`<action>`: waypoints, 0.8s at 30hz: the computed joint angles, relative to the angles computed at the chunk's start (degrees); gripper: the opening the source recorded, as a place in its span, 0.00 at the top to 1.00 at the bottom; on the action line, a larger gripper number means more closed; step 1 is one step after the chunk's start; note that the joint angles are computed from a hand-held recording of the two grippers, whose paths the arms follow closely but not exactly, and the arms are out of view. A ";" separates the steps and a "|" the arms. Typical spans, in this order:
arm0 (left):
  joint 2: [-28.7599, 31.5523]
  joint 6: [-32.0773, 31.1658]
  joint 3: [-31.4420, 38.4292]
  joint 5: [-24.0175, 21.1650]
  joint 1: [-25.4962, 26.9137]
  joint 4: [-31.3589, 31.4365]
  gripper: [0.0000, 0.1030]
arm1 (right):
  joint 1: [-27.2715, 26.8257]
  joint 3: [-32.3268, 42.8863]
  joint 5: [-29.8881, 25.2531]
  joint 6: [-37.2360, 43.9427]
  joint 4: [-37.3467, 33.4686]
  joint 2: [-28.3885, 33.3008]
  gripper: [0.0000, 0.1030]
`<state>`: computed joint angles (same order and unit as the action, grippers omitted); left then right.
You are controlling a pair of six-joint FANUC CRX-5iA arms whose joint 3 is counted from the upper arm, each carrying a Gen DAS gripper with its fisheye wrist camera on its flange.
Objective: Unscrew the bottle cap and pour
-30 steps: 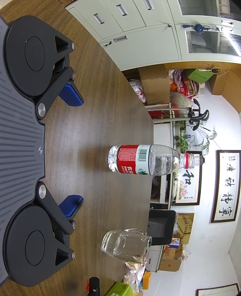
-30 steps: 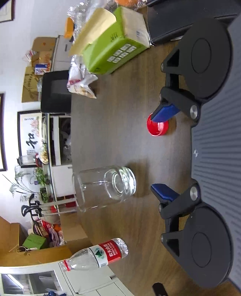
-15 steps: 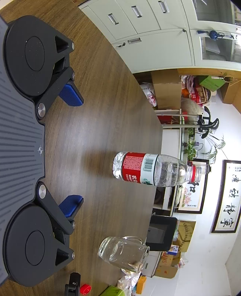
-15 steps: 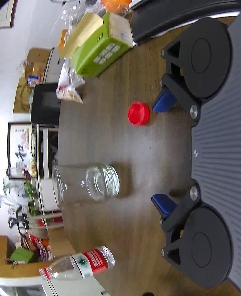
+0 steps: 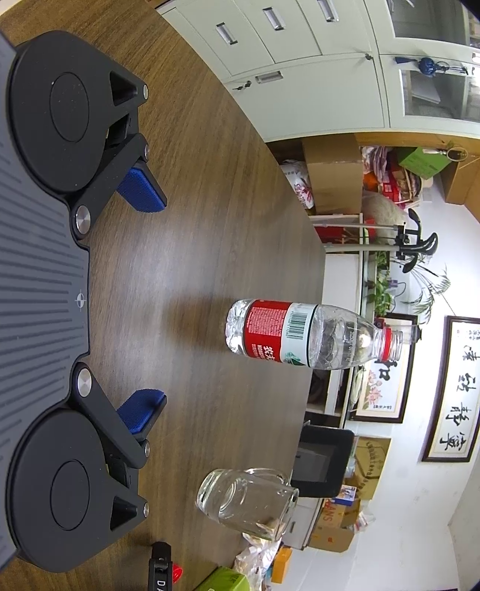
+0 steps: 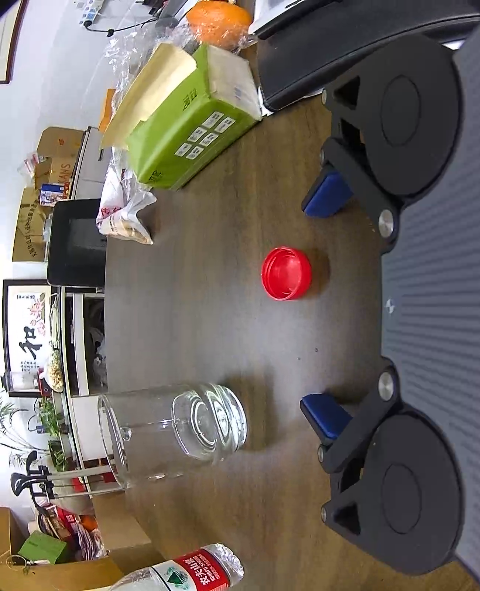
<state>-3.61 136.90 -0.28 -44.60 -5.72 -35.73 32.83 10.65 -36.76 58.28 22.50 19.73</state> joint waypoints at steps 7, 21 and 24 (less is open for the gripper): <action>0.42 -0.69 0.38 -0.24 0.38 0.75 0.00 | -0.23 -0.04 0.58 0.54 -0.39 0.33 0.00; 2.36 0.15 2.77 -2.61 0.16 -0.44 0.00 | -0.19 0.23 0.49 0.98 -0.77 0.45 0.00; 3.11 0.25 3.67 -3.23 -0.32 -1.66 0.00 | -0.08 -0.10 0.45 -0.27 0.11 0.32 0.00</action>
<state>-0.51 137.15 3.39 -47.83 -6.04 -37.39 32.75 10.55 -36.31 58.01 22.61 20.05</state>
